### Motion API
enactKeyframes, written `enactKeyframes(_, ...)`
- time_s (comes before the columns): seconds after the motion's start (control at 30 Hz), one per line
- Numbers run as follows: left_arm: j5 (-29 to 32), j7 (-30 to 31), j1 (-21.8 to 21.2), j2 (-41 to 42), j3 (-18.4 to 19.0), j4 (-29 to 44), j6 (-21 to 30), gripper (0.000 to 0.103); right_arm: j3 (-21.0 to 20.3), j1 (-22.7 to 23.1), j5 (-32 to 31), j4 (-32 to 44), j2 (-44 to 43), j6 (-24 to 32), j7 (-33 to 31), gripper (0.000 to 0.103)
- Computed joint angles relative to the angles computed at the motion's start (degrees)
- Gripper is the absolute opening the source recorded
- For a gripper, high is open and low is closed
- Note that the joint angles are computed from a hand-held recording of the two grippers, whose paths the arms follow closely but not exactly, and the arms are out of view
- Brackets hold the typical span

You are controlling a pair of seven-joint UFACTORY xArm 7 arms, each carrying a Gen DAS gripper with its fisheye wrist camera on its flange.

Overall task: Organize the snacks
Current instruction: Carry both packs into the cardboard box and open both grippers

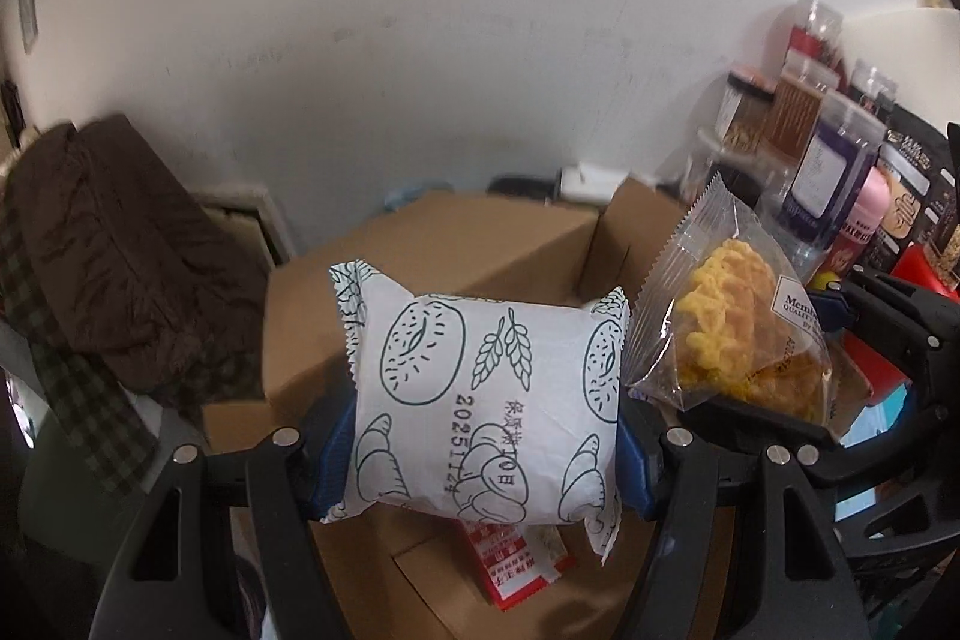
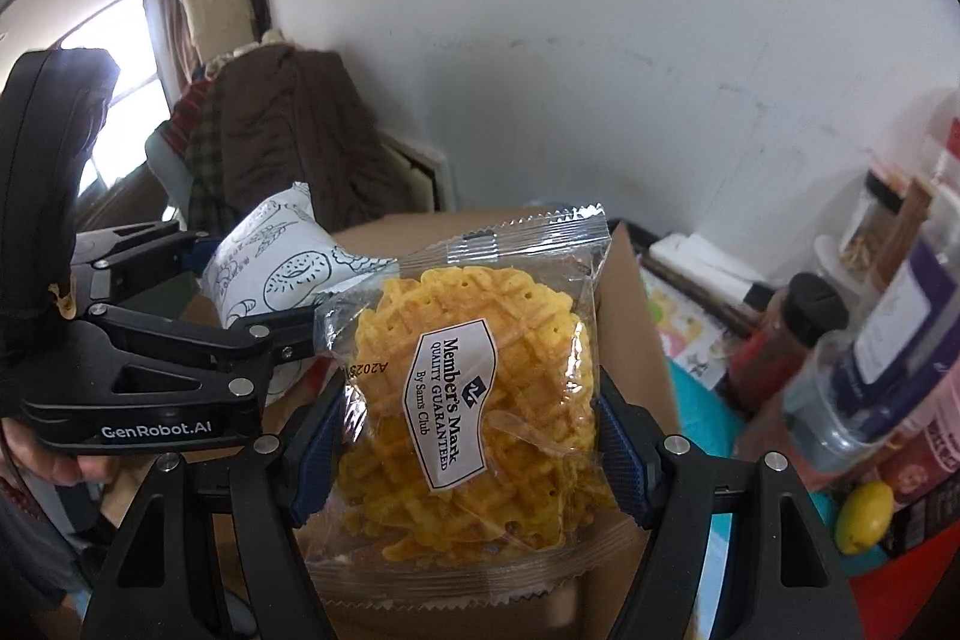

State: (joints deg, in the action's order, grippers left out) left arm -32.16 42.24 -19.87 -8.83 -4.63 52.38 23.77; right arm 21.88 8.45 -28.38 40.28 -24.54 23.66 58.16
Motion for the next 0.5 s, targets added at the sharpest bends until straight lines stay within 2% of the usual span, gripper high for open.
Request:
enactKeyframes(0.17, 6.3, -4.7, 1.6, 2.4, -1.2, 1.5, 1.8, 0.069, -1.5, 0.8, 1.4, 0.4, 3.3, -0.1, -1.3, 0.074)
enactKeyframes(0.23, 8.3, -6.4, 1.9, 2.7, -1.7, 1.4, 1.6, 0.069, -1.0, 0.6, 0.5, 1.4, 4.5, 1.9, -0.7, 0.075)
enactKeyframes(0.3, 12.9, -10.4, 2.5, 3.6, -2.5, 2.0, 2.5, 0.069, -1.1, 0.7, -0.9, 1.7, 4.8, 3.1, -0.1, 0.076)
enactKeyframes(0.5, 20.3, -17.8, 3.2, 6.5, -3.1, 4.5, 6.9, 0.070, -2.8, 2.4, -1.3, 2.4, 5.4, 5.5, -1.0, 0.077)
